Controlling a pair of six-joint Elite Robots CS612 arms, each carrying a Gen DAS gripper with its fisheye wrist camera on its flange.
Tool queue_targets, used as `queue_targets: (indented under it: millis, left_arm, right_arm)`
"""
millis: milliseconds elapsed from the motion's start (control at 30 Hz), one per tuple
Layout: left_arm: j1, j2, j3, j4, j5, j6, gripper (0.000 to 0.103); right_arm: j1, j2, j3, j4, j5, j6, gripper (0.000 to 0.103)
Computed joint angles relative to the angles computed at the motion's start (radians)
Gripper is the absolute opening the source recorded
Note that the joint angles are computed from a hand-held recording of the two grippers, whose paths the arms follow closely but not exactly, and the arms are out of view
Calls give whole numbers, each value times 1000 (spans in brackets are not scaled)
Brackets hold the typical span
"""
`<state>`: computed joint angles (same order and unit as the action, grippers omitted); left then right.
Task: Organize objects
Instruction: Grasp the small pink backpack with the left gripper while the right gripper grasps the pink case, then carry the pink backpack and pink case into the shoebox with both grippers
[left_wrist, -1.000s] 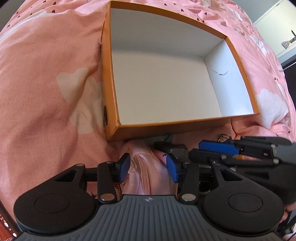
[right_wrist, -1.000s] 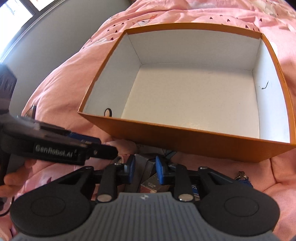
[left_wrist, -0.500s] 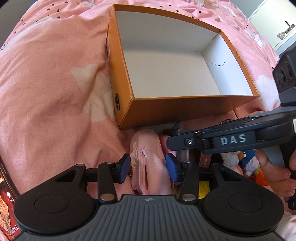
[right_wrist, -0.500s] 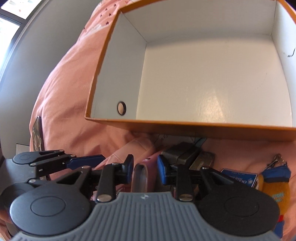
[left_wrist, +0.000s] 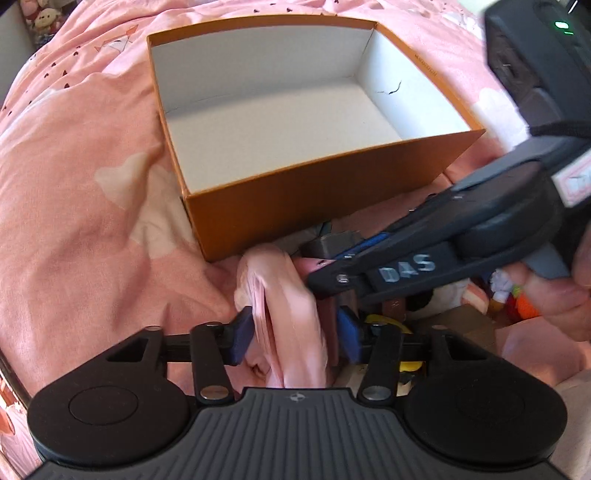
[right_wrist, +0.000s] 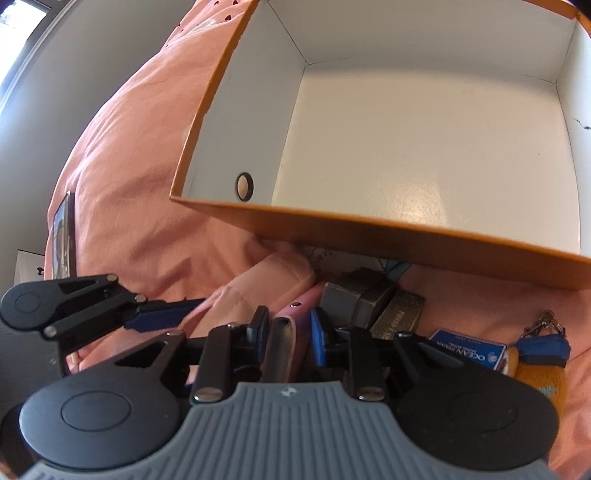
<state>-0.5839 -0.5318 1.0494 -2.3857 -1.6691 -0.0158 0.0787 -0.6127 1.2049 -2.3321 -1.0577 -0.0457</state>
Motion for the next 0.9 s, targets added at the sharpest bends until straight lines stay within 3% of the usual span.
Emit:
queue_targets:
  millis: [133, 267, 600, 900]
  left_arm:
    - [5, -8, 19, -23, -18, -45, 31]
    - [2, -34, 72, -102, -1, -94, 25]
    - [-11, -107, 192, -300, 27, -123, 23]
    - [-17, -126, 222, -464, 29, -159, 23]
  right_arm:
    - [-9, -22, 55, -63, 17, -13, 22]
    - [-13, -34, 79, -105, 26, -7, 22]
    - [-29, -114, 173, -257, 47, -40, 20]
    - [-54, -189, 251, -379, 53, -57, 18]
